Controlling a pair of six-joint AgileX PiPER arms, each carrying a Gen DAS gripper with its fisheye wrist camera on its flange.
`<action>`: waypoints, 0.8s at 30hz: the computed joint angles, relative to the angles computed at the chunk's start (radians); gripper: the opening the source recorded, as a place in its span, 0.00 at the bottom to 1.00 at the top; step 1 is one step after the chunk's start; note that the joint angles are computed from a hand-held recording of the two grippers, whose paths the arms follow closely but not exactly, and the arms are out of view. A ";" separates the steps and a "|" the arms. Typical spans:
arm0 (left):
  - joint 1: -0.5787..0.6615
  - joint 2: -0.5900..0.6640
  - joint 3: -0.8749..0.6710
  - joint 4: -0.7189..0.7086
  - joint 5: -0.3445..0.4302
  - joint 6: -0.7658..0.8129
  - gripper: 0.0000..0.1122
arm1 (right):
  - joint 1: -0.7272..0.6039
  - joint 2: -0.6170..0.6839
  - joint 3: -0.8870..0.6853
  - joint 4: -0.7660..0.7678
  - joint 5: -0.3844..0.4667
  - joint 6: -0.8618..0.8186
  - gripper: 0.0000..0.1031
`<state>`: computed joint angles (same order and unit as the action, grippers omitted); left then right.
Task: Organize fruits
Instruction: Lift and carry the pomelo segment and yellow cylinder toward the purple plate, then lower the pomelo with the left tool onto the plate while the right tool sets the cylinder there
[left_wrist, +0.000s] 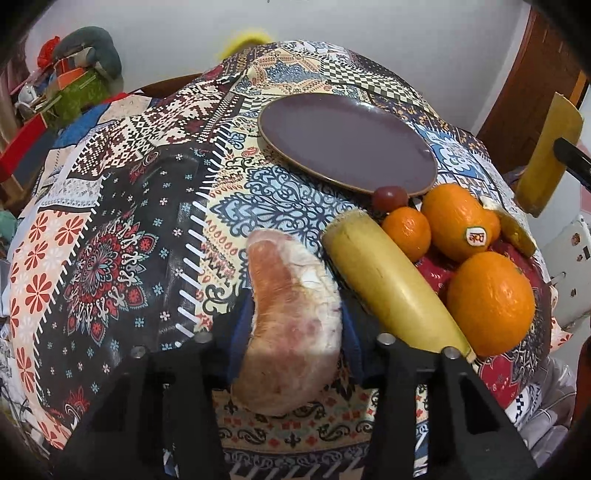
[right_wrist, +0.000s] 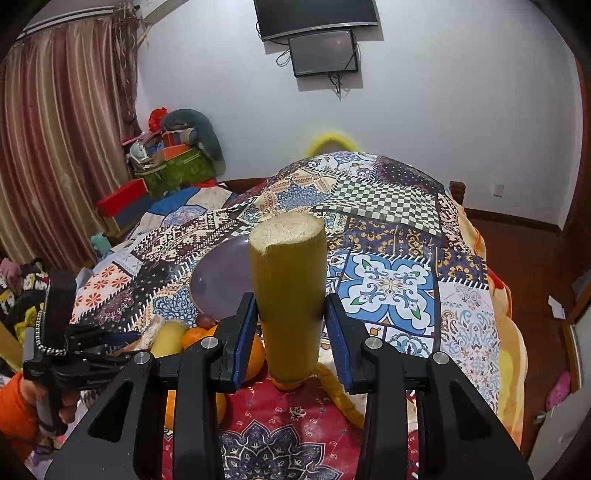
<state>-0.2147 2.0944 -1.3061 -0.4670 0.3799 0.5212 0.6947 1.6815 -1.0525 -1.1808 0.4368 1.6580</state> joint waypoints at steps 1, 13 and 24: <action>0.005 -0.002 0.001 -0.012 0.003 0.008 0.39 | -0.001 0.001 0.000 -0.001 -0.001 0.001 0.33; 0.022 -0.080 -0.021 -0.038 -0.017 0.016 0.38 | -0.023 0.024 -0.046 0.017 -0.008 -0.057 0.33; -0.005 -0.042 -0.193 -0.053 -0.005 0.010 0.38 | -0.065 0.099 -0.154 0.098 -0.027 -0.199 0.33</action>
